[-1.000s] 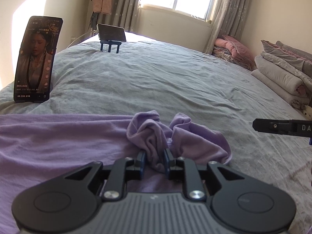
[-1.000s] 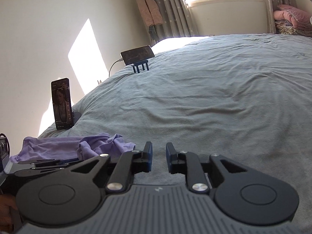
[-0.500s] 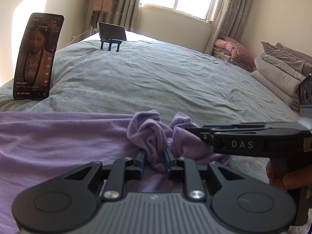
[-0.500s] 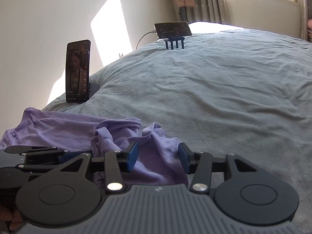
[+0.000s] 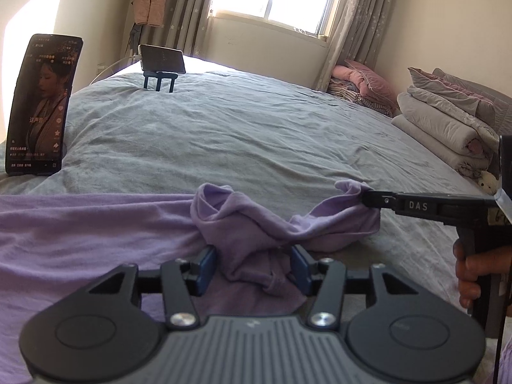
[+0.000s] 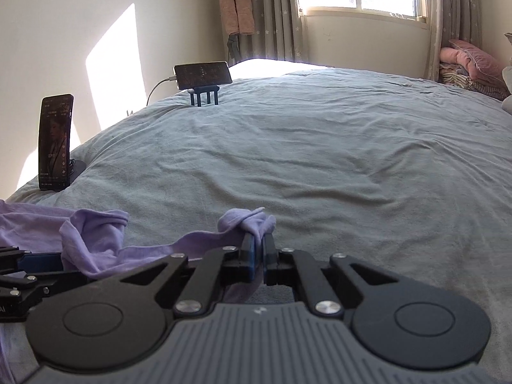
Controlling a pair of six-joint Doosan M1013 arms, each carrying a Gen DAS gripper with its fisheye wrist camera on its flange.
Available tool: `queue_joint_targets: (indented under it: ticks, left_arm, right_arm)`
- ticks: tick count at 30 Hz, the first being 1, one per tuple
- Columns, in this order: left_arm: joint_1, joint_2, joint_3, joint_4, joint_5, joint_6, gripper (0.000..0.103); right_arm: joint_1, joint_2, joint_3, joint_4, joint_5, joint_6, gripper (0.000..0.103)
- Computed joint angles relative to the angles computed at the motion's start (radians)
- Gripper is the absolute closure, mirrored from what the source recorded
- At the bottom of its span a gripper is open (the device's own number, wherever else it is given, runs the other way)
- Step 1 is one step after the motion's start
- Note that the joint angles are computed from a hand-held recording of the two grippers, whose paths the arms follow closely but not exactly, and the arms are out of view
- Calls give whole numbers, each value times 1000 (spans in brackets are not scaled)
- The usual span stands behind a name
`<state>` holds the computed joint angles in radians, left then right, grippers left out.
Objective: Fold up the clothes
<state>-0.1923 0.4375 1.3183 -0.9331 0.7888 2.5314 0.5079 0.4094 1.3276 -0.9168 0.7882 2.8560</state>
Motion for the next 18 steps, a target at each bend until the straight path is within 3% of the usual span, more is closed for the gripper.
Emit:
queue_joint_targets:
  ticks: [8, 18]
  left_arm:
    - [4, 5, -11, -30, 91, 89, 50]
    - [-6, 13, -52, 60, 200, 61, 49]
  right_arm:
    - [-16, -48, 75, -105, 102, 139, 98]
    - [-37, -72, 133, -211, 209, 250, 100]
